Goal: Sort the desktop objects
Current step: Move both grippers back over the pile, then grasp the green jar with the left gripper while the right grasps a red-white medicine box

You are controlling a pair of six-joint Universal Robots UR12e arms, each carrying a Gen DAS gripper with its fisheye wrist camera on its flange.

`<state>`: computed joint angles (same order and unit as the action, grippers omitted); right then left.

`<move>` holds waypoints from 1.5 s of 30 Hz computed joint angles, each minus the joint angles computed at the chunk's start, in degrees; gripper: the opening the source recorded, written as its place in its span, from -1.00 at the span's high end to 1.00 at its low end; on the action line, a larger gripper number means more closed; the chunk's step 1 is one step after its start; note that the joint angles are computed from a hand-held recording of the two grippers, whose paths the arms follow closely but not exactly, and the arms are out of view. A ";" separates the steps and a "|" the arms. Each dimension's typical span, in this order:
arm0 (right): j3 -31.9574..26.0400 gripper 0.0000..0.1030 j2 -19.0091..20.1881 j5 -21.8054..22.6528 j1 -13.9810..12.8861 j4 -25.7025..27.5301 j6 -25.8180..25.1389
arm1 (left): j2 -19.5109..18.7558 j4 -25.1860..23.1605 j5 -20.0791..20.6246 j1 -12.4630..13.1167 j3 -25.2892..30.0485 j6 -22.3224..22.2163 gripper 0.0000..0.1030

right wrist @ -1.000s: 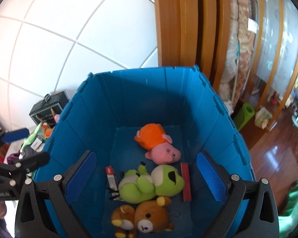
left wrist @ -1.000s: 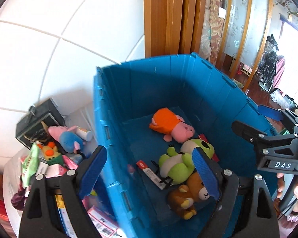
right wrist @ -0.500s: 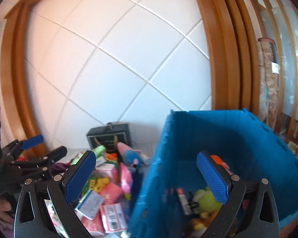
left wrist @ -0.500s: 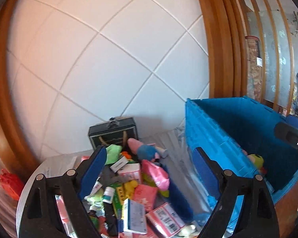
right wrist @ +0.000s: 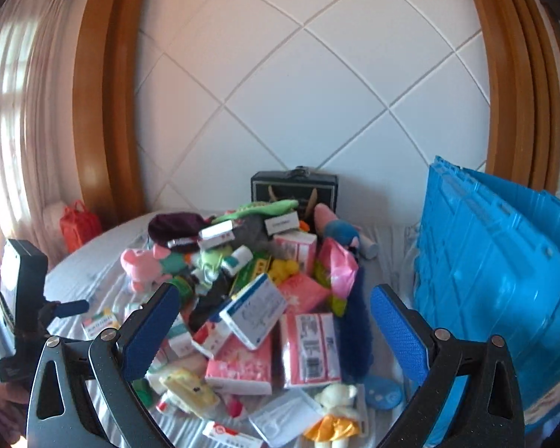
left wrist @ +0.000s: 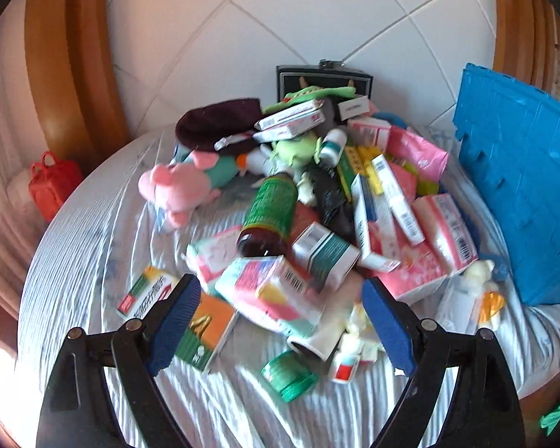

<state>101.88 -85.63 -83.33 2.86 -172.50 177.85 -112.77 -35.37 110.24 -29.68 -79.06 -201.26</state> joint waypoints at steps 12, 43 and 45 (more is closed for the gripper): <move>5.00 -1.00 1.01 0.65 -0.70 15.39 -2.04 | 0.20 -4.15 -6.80 1.48 -5.21 -7.71 -0.72; -0.67 -0.77 5.65 6.44 1.82 37.50 -7.83 | -1.75 -8.62 -10.39 1.83 -3.65 1.07 -0.37; -0.54 -0.65 5.32 7.12 1.63 37.88 -8.61 | -1.44 -9.53 -10.71 1.85 -3.72 1.02 -0.37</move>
